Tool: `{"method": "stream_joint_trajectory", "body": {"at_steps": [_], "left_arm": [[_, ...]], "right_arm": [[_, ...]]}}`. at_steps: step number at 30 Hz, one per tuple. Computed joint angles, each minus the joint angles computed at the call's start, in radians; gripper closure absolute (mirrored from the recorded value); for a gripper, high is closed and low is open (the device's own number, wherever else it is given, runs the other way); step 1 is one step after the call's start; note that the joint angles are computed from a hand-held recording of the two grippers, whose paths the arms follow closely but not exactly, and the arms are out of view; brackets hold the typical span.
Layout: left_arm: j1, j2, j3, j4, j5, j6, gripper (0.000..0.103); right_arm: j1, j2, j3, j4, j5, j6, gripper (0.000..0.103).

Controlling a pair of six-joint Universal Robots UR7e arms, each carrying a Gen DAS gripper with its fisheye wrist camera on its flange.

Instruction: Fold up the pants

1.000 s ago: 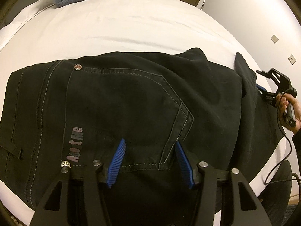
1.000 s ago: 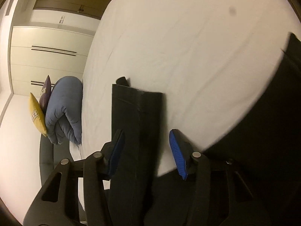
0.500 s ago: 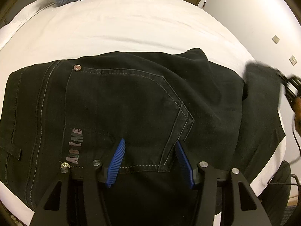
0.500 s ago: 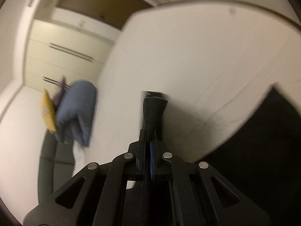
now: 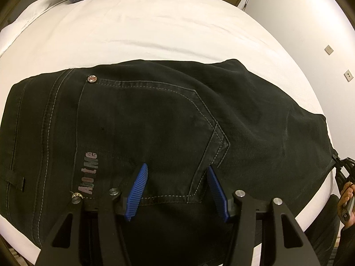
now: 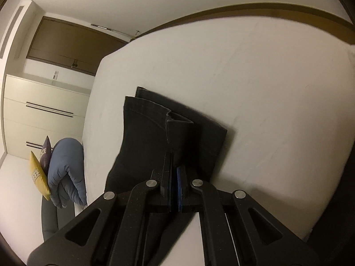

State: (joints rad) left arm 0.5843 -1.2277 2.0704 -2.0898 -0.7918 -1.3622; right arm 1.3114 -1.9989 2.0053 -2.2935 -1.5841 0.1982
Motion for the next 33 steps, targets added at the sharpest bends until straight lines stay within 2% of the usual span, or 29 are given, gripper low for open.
{"method": "stream_joint_trajectory", "body": {"at_steps": [3, 4, 6, 9, 12, 15, 17, 18, 19, 21, 22, 23, 24, 26, 27, 28, 29, 31, 33], "left_arm": [[0.001, 0.008, -0.004, 0.002, 0.001, 0.001, 0.044], [0.001, 0.010, -0.005, 0.002, 0.001, 0.002, 0.043], [0.002, 0.010, -0.006, 0.002, 0.001, 0.002, 0.043], [0.002, 0.010, -0.003, -0.003, 0.003, -0.001, 0.043], [0.001, 0.014, 0.002, -0.009, 0.006, 0.004, 0.041], [0.000, 0.027, -0.002, -0.004, 0.010, 0.010, 0.038], [-0.003, 0.036, -0.014, 0.013, 0.012, 0.009, 0.035], [-0.003, 0.041, -0.019, 0.018, 0.013, 0.009, 0.035], [-0.004, 0.045, -0.023, 0.023, 0.014, 0.008, 0.033], [-0.003, 0.056, -0.031, 0.023, 0.014, 0.008, 0.032], [-0.003, 0.060, -0.036, 0.024, 0.013, 0.009, 0.030], [-0.002, 0.063, -0.038, 0.021, 0.012, 0.012, 0.028], [-0.003, 0.068, -0.042, 0.020, 0.011, 0.013, 0.027], [-0.002, 0.076, -0.049, 0.020, 0.010, 0.018, 0.024], [0.000, 0.079, -0.050, 0.019, 0.011, 0.019, 0.024], [0.000, 0.082, -0.053, 0.020, 0.011, 0.018, 0.023], [0.000, 0.085, -0.057, 0.024, 0.011, 0.017, 0.022], [0.001, 0.090, -0.062, 0.027, 0.011, 0.015, 0.022], [0.000, 0.088, -0.061, 0.027, 0.008, 0.015, 0.022]], "right_arm": [[0.002, 0.021, 0.005, -0.031, -0.012, 0.006, 0.101], [-0.036, 0.009, 0.009, -0.026, 0.005, -0.019, 0.101], [-0.059, 0.003, 0.016, -0.025, 0.022, -0.016, 0.101], [-0.033, 0.001, 0.029, -0.052, -0.008, -0.018, 0.101], [-0.049, -0.013, 0.029, -0.025, 0.002, -0.017, 0.101], [-0.100, -0.018, -0.018, 0.074, 0.031, -0.063, 0.099], [-0.054, 0.013, -0.055, 0.100, -0.031, -0.076, 0.093], [-0.025, 0.019, -0.068, 0.086, -0.085, -0.085, 0.092], [0.022, 0.029, -0.079, 0.037, -0.180, -0.100, 0.091], [0.065, 0.047, -0.102, -0.038, -0.289, -0.117, 0.082], [0.070, 0.058, -0.119, -0.050, -0.293, -0.119, 0.068], [0.066, 0.076, -0.149, -0.039, -0.256, -0.140, 0.049], [0.060, 0.095, -0.176, -0.024, -0.199, -0.177, 0.045], [0.061, 0.160, -0.255, 0.063, -0.058, -0.298, 0.044], [0.071, 0.198, -0.294, 0.109, -0.019, -0.364, 0.044], [0.094, 0.240, -0.327, 0.135, -0.016, -0.436, 0.044], [0.123, 0.280, -0.348, 0.135, -0.050, -0.504, 0.044], [0.152, 0.353, -0.390, 0.153, -0.075, -0.601, 0.044], [0.166, 0.405, -0.421, 0.159, -0.116, -0.620, 0.044]]}}
